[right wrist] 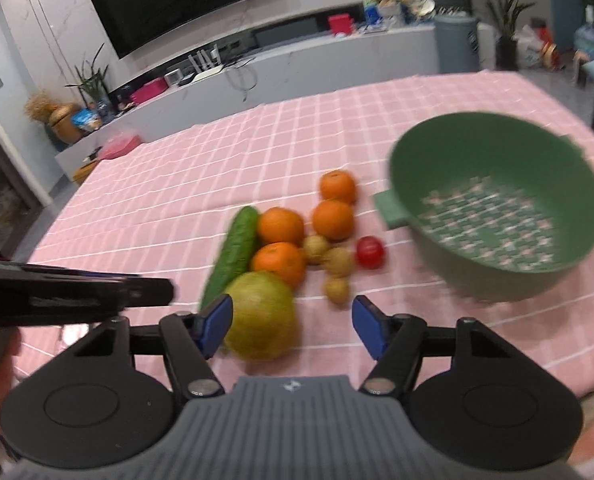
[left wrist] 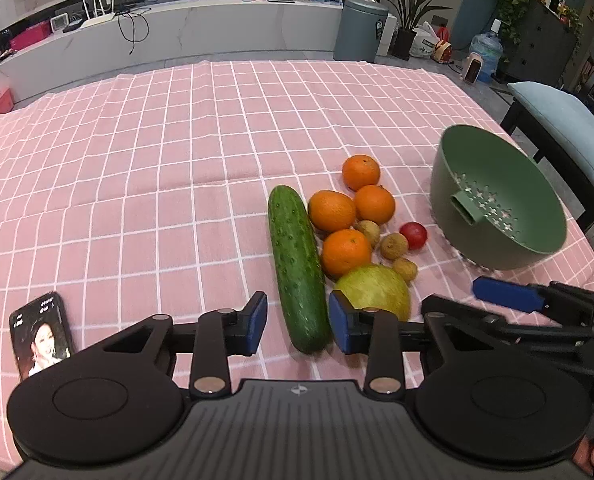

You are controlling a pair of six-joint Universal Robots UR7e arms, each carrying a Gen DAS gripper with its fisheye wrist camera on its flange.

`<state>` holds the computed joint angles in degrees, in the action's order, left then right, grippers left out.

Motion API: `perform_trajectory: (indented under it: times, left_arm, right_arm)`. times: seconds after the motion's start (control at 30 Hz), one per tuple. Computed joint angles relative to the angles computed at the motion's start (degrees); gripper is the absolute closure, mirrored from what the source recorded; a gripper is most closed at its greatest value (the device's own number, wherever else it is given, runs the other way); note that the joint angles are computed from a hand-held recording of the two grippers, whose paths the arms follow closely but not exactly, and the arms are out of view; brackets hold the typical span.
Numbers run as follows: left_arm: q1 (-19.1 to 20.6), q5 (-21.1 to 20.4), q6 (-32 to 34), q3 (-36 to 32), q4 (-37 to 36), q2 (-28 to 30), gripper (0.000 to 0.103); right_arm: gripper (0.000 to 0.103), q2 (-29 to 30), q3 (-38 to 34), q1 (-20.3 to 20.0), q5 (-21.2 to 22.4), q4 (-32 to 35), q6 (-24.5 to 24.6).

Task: Organize fruits
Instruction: 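Grasp the cucumber with the left tool while the right tool grasps the yellow-green pear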

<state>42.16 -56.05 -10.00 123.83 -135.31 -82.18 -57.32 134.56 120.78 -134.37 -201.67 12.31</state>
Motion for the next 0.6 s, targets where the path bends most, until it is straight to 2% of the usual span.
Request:
perform_trajectory:
  times: [0.33, 0.6]
  left_arm:
    - [6.16, -5.9, 1.07, -3.67, -3.04, 3.19, 0.062]
    - [8.0, -7.95, 0.75, -3.98, -4.04, 3.82, 0.062]
  right_arm:
    - [0.038, 1.96, -4.4, -2.39, 2.46, 8.15, 4.63]
    - [0.041, 2.4, -5.07, -4.19, 4.77, 9.18, 5.03]
